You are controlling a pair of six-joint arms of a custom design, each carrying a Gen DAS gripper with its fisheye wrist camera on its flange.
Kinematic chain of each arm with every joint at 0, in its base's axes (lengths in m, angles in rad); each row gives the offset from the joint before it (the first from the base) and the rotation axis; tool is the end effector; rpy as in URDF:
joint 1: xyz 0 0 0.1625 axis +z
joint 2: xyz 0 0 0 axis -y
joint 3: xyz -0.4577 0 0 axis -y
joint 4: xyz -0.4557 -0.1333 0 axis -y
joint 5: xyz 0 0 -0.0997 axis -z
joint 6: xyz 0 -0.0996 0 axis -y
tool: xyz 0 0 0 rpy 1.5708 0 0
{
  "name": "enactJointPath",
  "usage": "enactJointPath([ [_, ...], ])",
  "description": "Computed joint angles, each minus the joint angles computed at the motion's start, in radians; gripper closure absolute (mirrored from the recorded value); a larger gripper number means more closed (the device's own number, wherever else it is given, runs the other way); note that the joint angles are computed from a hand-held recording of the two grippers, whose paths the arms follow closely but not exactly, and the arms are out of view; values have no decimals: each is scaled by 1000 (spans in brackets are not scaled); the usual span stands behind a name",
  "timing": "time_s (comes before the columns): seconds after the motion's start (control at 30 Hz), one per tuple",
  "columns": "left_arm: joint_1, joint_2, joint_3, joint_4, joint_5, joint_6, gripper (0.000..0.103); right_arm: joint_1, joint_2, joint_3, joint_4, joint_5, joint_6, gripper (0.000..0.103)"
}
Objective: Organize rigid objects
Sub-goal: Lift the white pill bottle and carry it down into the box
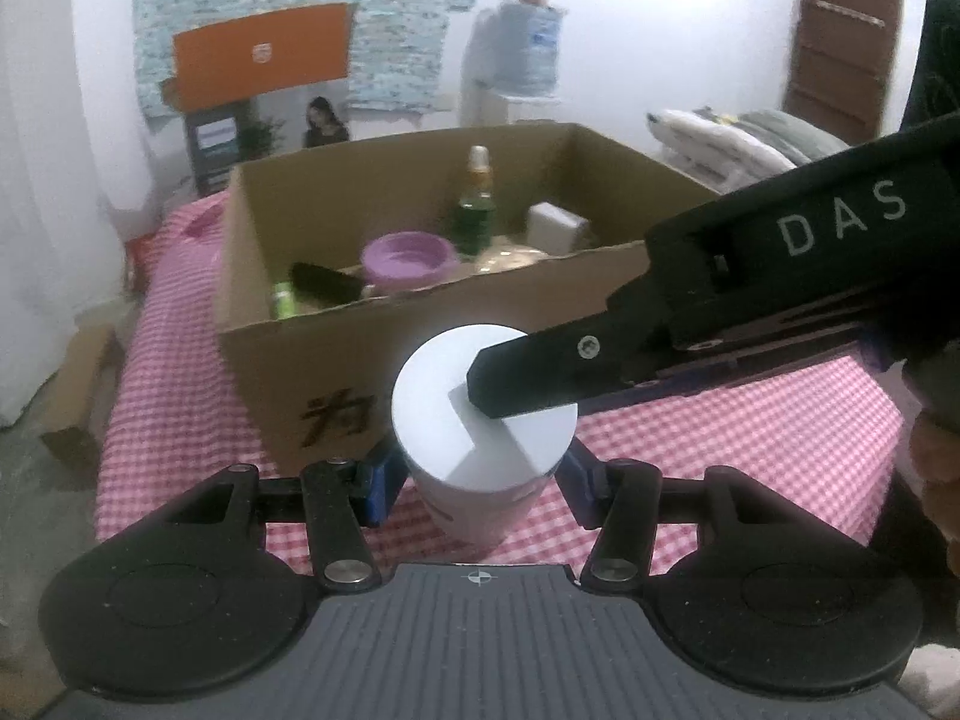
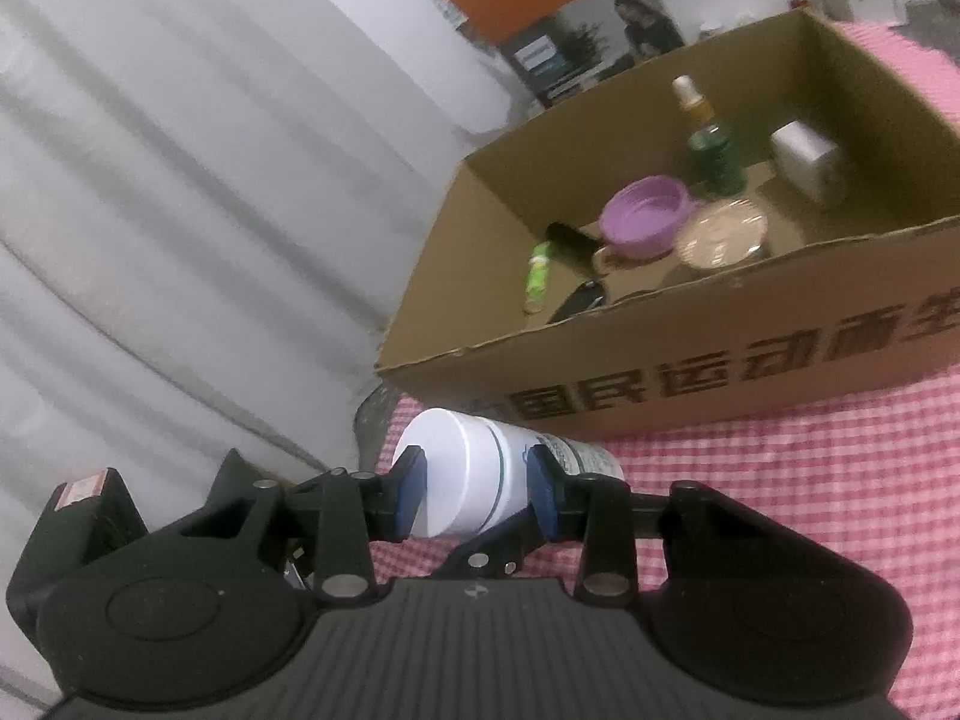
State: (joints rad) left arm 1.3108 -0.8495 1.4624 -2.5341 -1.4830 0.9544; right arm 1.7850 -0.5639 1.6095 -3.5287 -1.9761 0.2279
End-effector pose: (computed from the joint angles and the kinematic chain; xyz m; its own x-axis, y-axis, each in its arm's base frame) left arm -0.0691 -0.8122 0.1851 -0.3640 0.8719 -0.3277 0.9314 0.3395 -0.1313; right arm 0.2510 -0.7116 0.0357 -0.9687 0.2416 0.0563 0.0911 0.5578 -0.8250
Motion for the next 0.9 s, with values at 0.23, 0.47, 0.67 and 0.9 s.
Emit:
enactJointPath([
  [0.23,-10,7,11,-4,17,10,49,-8,-14,25,-19,-21,12,60],
  [0.47,-15,21,5,-20,27,4,49,-20,-10,19,-17,-8,11,58],
  [0.67,-17,28,6,-35,28,-2,49,-18,-11,21,-19,-12,14,55],
  [0.9,-22,25,7,-37,41,-7,50,-22,-14,25,-14,1,31,55],
])
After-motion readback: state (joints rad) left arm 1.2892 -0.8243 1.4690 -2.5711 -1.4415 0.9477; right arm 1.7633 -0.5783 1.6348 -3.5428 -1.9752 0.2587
